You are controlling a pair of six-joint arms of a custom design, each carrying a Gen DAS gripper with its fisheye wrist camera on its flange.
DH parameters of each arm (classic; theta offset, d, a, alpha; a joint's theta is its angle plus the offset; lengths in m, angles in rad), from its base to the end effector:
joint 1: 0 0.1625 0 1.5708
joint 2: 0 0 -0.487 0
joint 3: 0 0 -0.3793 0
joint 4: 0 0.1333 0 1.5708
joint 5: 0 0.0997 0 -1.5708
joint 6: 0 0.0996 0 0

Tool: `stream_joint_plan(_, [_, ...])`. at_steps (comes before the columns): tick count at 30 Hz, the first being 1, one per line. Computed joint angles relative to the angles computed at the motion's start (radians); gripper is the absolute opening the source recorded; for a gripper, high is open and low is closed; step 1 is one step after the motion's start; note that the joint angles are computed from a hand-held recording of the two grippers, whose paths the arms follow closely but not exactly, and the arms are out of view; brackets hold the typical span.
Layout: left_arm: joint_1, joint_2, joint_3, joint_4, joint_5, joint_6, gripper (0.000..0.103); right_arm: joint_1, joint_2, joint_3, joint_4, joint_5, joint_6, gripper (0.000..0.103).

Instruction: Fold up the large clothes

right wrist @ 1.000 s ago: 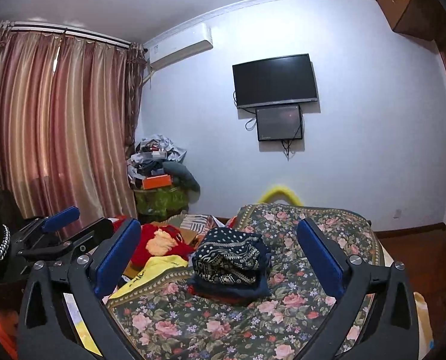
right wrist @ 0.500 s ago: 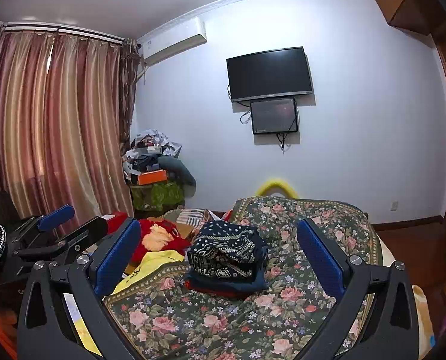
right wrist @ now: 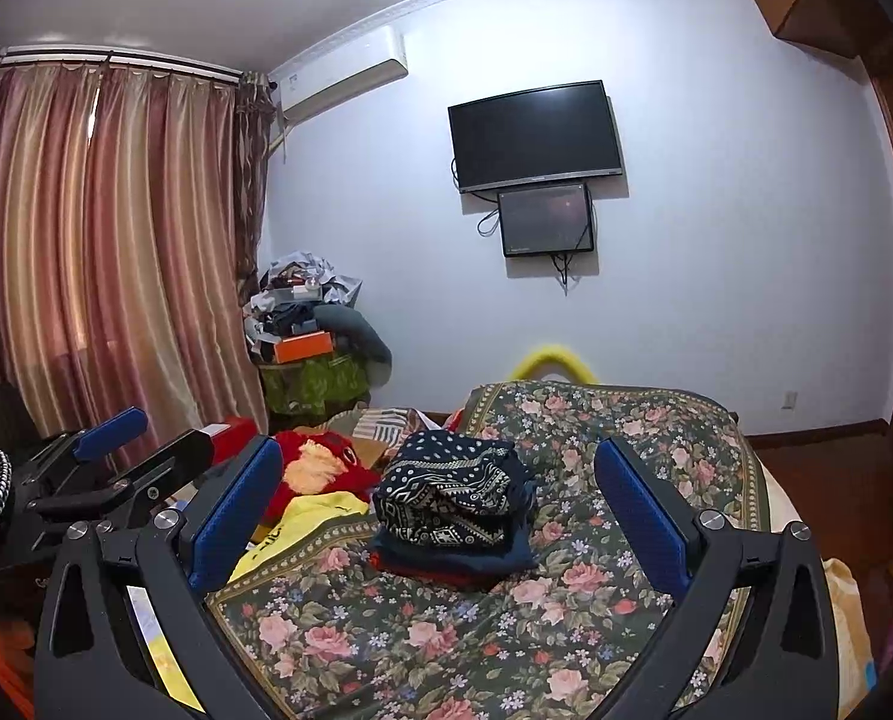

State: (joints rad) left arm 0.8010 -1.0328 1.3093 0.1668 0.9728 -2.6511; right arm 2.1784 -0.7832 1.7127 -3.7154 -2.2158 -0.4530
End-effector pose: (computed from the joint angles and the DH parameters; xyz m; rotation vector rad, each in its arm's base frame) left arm -0.3137 -0.5957 0.3518 0.9881 2.1115 -1.5307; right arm 0.4493 -0.5175 0.2679 0.6585 -2.1137 1.5505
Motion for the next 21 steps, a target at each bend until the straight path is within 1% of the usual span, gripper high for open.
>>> stream_joint_plan(21, [0.005, 0.005, -0.013, 0.024, 0.008, -0.022, 0.100, 0.000, -0.003, -0.002, 0.014, -0.013, 0.016, 0.103])
